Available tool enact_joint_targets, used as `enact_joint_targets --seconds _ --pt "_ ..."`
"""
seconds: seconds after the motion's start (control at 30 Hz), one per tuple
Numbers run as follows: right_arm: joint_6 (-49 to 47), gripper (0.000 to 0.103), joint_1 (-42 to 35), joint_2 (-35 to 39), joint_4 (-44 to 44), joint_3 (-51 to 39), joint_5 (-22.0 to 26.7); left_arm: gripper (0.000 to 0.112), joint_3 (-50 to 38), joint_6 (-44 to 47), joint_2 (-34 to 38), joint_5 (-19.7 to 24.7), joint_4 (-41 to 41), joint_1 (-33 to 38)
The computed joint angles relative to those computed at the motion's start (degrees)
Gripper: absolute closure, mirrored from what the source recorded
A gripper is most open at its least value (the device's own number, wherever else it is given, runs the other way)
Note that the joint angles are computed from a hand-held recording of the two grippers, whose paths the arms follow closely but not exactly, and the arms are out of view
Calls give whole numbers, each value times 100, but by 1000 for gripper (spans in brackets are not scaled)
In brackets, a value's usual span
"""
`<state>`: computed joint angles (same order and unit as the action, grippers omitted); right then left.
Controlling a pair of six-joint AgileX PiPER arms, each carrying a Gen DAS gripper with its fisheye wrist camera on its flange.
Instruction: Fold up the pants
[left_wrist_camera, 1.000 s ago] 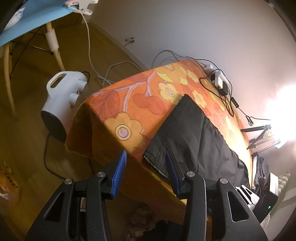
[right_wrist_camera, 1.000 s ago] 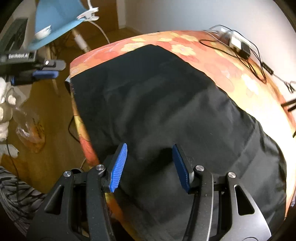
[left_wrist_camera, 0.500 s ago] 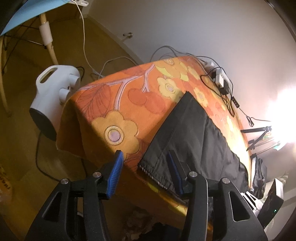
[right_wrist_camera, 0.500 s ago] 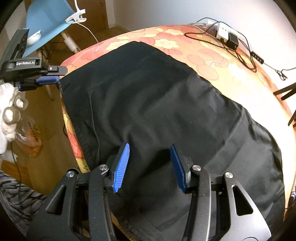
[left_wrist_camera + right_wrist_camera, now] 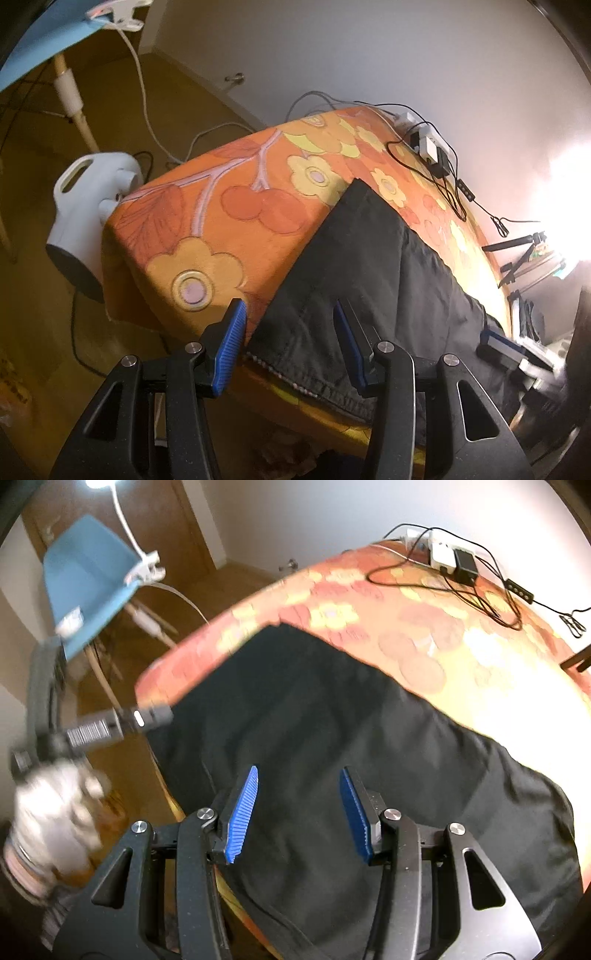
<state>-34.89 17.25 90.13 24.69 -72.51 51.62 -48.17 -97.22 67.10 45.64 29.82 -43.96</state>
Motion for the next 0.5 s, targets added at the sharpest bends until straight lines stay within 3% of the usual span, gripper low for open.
enact_joint_targets --seconds 0.1,0.2,0.27,0.33,0.5 --pt "466 55 239 331 31 -534 169 66 -177 23 220 158 175 -151" --pt "996 50 477 819 96 -1196 374 80 -320 64 420 354 324 -288" --pt "1257 46 611 1074 101 -1538 478 102 -221 146 374 96 222 -206" --pt "1531 44 780 1375 67 -1914 600 102 -153 106 352 -120 215 -215" --pt "2106 41 1094 2045 -85 -2711 867 105 -463 179 595 37 476 -554"
